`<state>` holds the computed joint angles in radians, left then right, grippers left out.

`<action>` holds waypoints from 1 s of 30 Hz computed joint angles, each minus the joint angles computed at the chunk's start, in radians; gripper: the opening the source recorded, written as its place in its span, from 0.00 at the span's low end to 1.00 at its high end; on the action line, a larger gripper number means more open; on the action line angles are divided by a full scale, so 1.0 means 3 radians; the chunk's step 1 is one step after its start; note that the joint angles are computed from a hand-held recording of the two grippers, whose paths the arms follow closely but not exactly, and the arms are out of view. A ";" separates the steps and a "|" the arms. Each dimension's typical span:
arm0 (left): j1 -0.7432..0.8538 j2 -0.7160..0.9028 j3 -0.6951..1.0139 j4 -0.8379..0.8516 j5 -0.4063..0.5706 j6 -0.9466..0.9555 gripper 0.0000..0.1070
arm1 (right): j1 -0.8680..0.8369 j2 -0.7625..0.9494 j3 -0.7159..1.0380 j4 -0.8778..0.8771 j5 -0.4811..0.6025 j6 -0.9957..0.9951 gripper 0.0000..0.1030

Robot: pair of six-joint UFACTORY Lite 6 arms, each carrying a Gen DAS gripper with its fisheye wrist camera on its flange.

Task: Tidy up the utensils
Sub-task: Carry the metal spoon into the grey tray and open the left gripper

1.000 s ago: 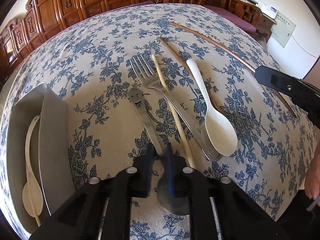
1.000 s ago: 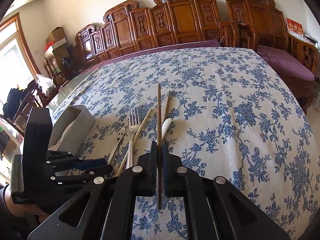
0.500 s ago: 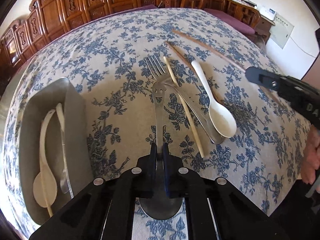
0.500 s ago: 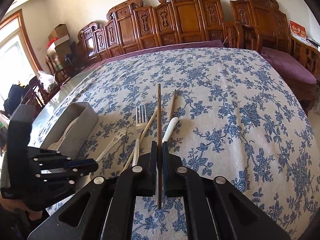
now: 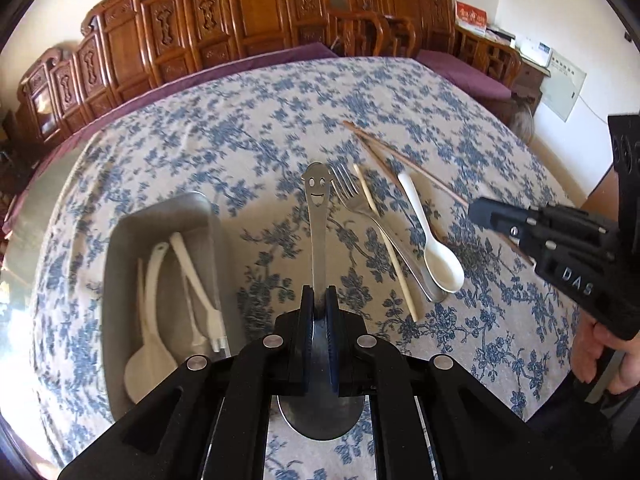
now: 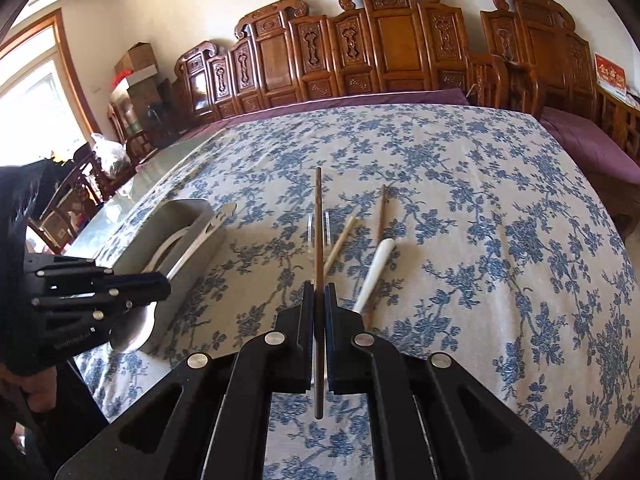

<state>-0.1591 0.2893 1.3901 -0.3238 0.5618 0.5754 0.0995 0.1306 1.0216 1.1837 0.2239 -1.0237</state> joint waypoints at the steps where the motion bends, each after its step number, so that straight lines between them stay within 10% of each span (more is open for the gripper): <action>1: 0.0035 -0.0021 0.0008 -0.0032 0.0016 0.0032 0.05 | 0.0030 -0.0016 -0.0004 0.0010 -0.0011 0.0003 0.06; 30: 0.0921 0.0463 0.0266 -0.0695 -0.0025 0.0856 0.05 | 0.0460 0.0177 0.0249 -0.0567 -0.0118 0.0592 0.06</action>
